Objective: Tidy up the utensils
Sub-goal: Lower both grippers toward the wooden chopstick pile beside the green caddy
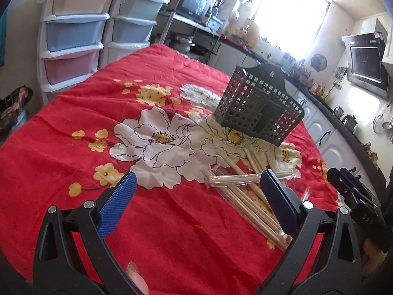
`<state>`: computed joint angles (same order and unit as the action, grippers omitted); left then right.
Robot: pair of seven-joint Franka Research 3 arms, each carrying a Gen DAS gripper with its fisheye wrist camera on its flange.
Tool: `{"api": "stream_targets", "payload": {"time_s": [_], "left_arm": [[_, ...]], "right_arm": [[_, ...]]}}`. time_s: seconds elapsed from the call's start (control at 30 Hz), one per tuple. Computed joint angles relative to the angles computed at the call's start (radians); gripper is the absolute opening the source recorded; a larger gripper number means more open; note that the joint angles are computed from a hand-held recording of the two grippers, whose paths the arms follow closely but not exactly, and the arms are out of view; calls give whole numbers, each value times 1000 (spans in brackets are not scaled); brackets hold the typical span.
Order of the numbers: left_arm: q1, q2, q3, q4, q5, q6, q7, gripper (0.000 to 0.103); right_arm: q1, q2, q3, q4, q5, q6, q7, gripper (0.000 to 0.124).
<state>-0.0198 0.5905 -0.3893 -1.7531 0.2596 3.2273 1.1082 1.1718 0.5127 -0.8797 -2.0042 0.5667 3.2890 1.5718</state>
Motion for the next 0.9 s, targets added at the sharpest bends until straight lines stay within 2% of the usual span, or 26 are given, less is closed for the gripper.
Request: {"api": "stream_targets", "payload": {"time_s": [0.13,0.2,0.27,0.33,0.37,0.47,0.57,0.7,0.9], "left_arm": [[141,75,-187,62,-18,-92,92,91],[167,105,-233,93,-46,-128,137,83],[196,145,-288,133,-75,-174,193,79],[205,171,-314,164,-104,-206,232,73],[216,194,-339,188,-120,-229,262,72],[212,231,-356,243,-160,-267,314,69],[217,295,-390,335,-218,-361,370,66],[187,342,-376,432,-281,-455,400,61],[152,394,-355,533,-374,-556,444,51]], "right_arm": [[-108,-12,89,40,-39,-65,29,97],[-143,-9,111,58,-61,-92,51,97],[-206,-14,164,78,-75,-123,68,96],[-286,-22,238,100,-85,-148,70,94],[-319,-24,267,110,-91,-161,71,89],[-443,-27,384,150,-85,-219,68,82],[-576,-22,513,191,-51,-275,55,75],[-729,-17,669,225,2,-317,26,66],[-888,-3,835,260,31,-336,3,52]]}}
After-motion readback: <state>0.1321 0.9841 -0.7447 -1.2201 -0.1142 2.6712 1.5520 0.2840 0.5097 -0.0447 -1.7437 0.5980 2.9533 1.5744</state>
